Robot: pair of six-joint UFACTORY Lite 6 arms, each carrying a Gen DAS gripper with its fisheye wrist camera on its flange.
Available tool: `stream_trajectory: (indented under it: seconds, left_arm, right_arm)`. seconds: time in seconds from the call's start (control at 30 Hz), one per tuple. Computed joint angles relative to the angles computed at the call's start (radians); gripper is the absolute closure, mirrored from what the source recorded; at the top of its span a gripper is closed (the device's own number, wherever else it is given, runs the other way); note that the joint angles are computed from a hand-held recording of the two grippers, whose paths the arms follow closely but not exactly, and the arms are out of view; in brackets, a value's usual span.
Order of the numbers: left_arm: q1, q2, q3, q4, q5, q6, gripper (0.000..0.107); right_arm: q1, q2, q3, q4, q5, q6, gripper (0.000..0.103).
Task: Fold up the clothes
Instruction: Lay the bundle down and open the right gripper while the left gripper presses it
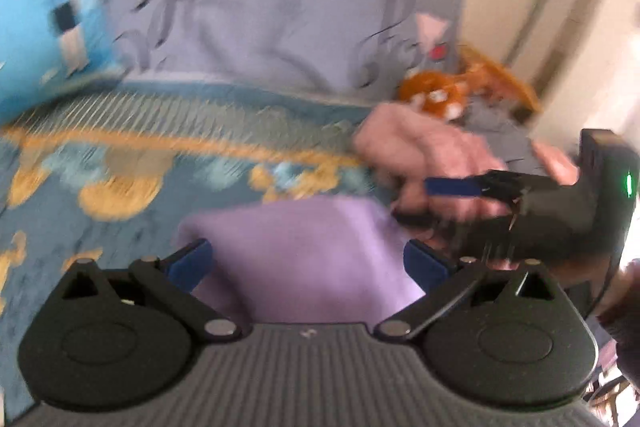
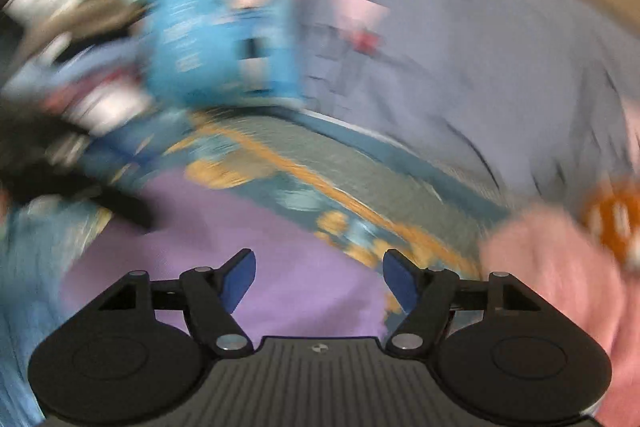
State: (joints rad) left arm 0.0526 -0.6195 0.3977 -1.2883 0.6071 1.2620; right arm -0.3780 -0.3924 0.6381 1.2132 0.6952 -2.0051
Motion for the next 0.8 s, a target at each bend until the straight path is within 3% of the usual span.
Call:
stream_trajectory:
  seconds: [0.13,0.23,0.37,0.43,0.57,0.63,0.73,0.8]
  left_arm:
    - [-0.051,0.182,0.073,0.047,-0.015,0.177,0.004]
    - [-0.046,0.293,0.099,0.061,0.014,0.257,0.004]
    - [-0.114,0.453,0.125,0.148,-0.103,0.215,0.004]
    - [-0.122,0.465,0.114,0.114,-0.123,0.25,0.004]
    - [-0.135,0.459,0.117,0.147,-0.128,0.195,0.004]
    - [-0.102,0.418,0.136,0.234,-0.071,0.093,0.004]
    - [0.03,0.326,0.153,0.239,0.087,0.099,0.004]
    - [0.172,0.271,0.149,0.178,0.208,0.157,0.004]
  right_arm:
    - [0.043,-0.004,-0.063,-0.02,-0.005,-0.153,0.035]
    - [0.054,0.136,0.01,-0.067,-0.006,0.017,0.029]
    - [0.087,0.222,-0.013,-0.027,-0.067,0.029,0.016]
    - [0.086,0.211,-0.051,0.056,-0.088,-0.037,0.014]
    - [0.083,0.161,-0.053,0.004,-0.085,0.044,0.018]
    - [0.042,0.053,-0.091,-0.014,-0.051,0.083,0.028]
    - [-0.088,-0.097,-0.129,-0.005,0.043,0.2,0.025]
    - [-0.221,-0.13,-0.128,-0.053,0.17,0.326,0.022]
